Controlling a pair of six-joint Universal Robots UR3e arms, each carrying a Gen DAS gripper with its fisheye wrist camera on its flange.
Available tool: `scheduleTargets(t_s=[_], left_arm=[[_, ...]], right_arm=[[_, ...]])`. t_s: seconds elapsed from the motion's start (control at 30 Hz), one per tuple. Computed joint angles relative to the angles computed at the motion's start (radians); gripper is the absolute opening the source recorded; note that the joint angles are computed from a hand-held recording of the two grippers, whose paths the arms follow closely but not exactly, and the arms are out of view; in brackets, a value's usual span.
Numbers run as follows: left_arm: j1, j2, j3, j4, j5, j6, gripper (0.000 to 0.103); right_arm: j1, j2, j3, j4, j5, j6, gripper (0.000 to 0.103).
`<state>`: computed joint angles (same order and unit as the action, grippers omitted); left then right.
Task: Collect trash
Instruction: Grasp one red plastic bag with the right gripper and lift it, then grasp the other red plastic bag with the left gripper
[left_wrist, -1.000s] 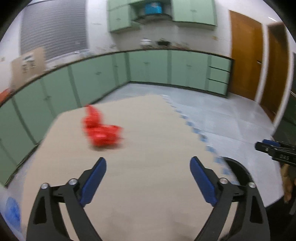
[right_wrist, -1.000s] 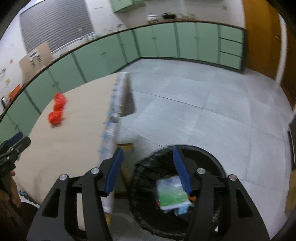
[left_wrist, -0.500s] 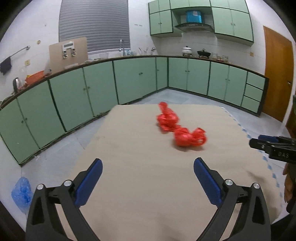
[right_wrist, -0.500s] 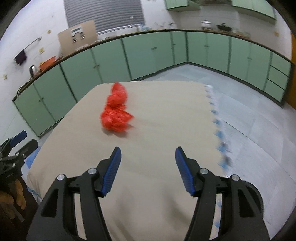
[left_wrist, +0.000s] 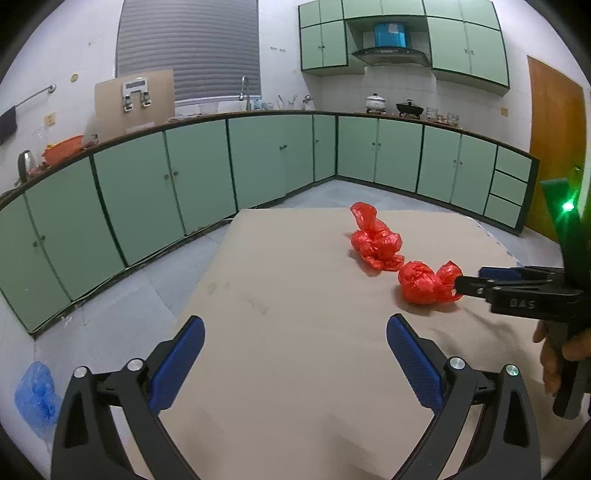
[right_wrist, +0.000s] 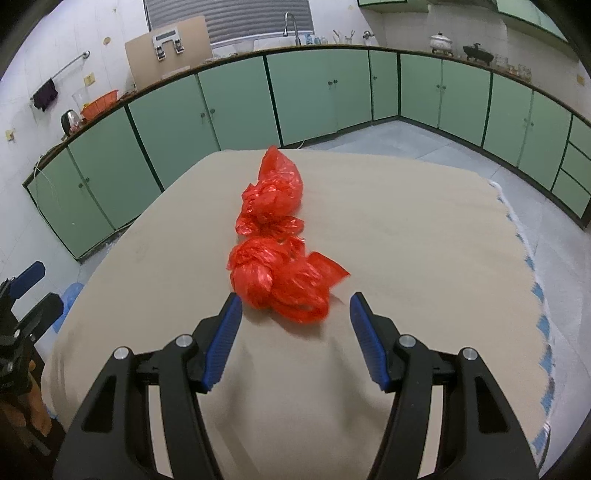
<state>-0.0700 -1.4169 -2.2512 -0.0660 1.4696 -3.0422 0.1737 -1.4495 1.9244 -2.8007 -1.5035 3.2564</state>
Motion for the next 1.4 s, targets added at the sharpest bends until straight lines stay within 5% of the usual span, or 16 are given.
scheduleTargets(t_s=[0.27,0.37,0.47,0.87,1.4], left_arm=[[0.030,-0.182,0.120,0.044,-0.086,0.029,0.096],[0.023,-0.221,0.153,0.044,-0.091,0.026,0.096],[0.015,-0.244,0.177,0.040,-0.082,0.021,0.095],[-0.100,-0.309,0.275,0.025,-0.018,-0.032,0.095],[-0.308,-0.569,0.603,-0.051,0.124,-0.126,0.095]], right_arm=[[0.033,0.151,-0.130,0.015,-0.012,0.016,0.059],[0.026,0.182,-0.162,0.042,0.023,-0.009,0.026],[0.023,0.168,-0.144,0.012,0.034,-0.033,0.011],[-0.077,-0.032,0.016,-0.032,0.089,-0.105,0.005],[-0.489,-0.240,0.237,-0.010,0.227,-0.261,0.005]])
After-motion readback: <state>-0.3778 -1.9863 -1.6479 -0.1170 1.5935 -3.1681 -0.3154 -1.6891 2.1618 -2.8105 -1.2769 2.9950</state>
